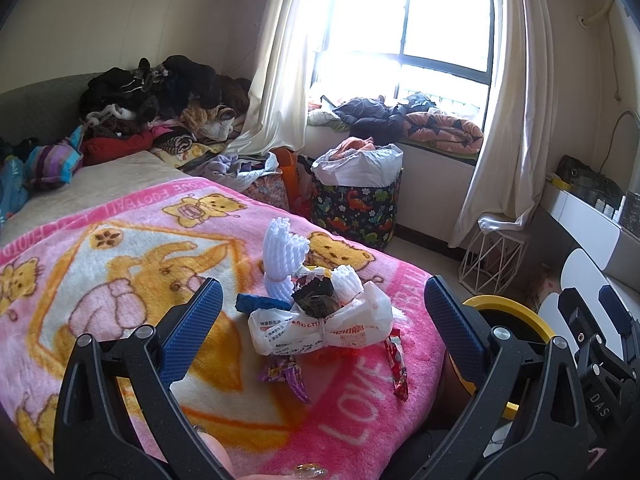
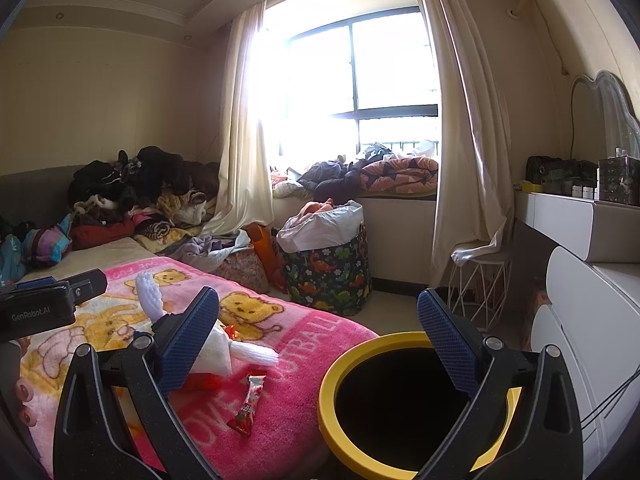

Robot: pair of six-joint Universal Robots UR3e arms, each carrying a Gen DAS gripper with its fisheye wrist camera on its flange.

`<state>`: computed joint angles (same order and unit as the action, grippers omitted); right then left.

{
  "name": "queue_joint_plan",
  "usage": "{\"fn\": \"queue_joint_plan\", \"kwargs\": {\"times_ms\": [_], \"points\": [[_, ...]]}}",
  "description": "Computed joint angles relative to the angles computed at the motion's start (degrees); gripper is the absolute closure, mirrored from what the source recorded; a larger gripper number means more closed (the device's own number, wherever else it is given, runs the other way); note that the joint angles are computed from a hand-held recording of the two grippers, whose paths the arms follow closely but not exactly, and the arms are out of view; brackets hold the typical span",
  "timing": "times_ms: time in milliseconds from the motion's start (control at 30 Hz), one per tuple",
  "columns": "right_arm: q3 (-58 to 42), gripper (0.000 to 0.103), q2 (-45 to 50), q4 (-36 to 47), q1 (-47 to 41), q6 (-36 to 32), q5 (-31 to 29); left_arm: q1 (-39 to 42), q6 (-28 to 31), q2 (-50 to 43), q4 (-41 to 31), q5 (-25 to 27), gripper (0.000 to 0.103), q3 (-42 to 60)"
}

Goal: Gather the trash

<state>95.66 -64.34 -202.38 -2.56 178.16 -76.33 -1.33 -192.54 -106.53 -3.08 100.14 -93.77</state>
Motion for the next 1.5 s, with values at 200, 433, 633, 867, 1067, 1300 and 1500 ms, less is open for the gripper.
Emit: {"fn": "queue_joint_plan", "kwargs": {"times_ms": [200,433,633,867,1067,1300,1500], "points": [[-0.6,0.006,0.9,-0.1,0.4,0.0,-0.2,-0.8,-0.5,-0.1,-0.7,0.6,0.01,0.5],[-0.3,0.006,1.2,0.3,0.0,-0.2,1.6,-0.8,-0.6,-0.1,-0.5,0.5,0.01,0.3],[-1.2,0.006,0.6,3.3,-0.8,-0.2,4.0,-0.5,-0.6,-0.1,-0.2,0.4,0.01,0.1],[-6.1,0.006,2.2,10.7,0.9,-2.2,6.4,2.4,-2.3,1.5,1.7,-1.0,0.01,-3.6],[-12.9,0.006,5.0,17.8,4.0,-4.0,8.6,5.6,-4.3,3.0,1.4,-1.9,0.01,-5.2],[-25.5,0.006,10.9,28.9,7.5,-5.2,9.6,10.8,-5.7,4.3,-0.2,-6.0,0.01,-5.6],[-37.7,0.006,17.8,37.4,8.5,-5.6,8.7,14.7,-4.7,1.7,-2.8,-10.2,0.01,-2.0]]}}
